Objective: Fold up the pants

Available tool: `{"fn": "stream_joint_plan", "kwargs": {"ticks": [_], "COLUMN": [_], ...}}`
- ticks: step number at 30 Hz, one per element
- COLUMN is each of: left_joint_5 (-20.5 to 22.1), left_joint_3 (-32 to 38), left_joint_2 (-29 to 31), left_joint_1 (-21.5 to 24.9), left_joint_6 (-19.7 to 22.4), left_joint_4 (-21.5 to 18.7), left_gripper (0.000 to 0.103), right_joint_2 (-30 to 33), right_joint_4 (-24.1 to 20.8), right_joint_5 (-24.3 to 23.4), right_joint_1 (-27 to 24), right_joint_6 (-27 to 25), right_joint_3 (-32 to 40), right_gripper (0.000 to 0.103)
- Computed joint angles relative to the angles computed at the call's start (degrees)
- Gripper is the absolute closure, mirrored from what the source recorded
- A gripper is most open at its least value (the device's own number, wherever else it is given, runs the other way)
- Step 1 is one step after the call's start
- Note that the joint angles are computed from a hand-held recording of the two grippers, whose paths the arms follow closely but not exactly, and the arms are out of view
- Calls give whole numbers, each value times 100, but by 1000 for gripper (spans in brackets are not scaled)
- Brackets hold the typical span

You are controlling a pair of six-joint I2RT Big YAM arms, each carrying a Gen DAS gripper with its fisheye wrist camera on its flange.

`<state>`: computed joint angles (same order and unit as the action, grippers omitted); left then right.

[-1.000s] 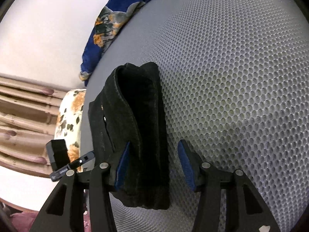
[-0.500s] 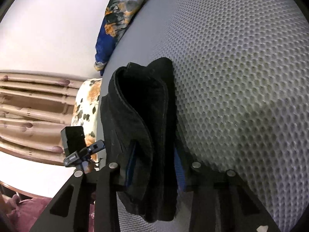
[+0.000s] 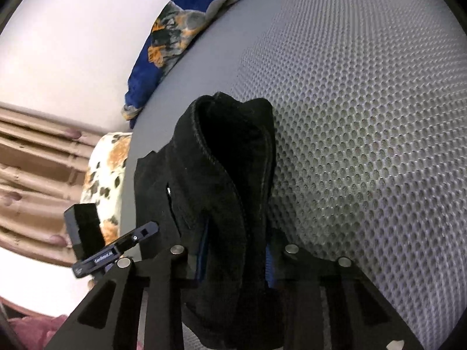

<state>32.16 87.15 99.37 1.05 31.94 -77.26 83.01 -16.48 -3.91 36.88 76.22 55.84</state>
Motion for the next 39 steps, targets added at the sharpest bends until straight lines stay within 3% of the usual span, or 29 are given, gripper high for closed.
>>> {"fn": "stream_joint_plan", "kwargs": {"ticks": [4, 11, 16, 23, 29, 39], "left_joint_5": [-34, 320, 386, 272, 180, 98], "left_joint_3": [-147, 114, 360, 836, 1579, 3242], "left_joint_2": [-237, -222, -224, 32, 580, 1805], "left_joint_1": [-8, 209, 343, 335, 229, 49], "left_joint_6": [150, 339, 447, 226, -46, -419], "left_joint_4": [230, -114, -98, 149, 262, 200], "left_gripper": [81, 84, 84, 84, 84, 84], "right_joint_2": [-28, -6, 159, 632, 1155, 1991], "right_joint_4": [-432, -842, -844, -644, -691, -1221], "right_joint_5": [316, 498, 398, 151, -204, -509], "right_joint_1": [98, 220, 200, -89, -457, -1013], "right_joint_6": [50, 16, -133, -400, -734, -1403], "right_joint_3": [256, 693, 974, 1461, 2031, 3214], "right_gripper": [80, 83, 84, 84, 84, 84]}}
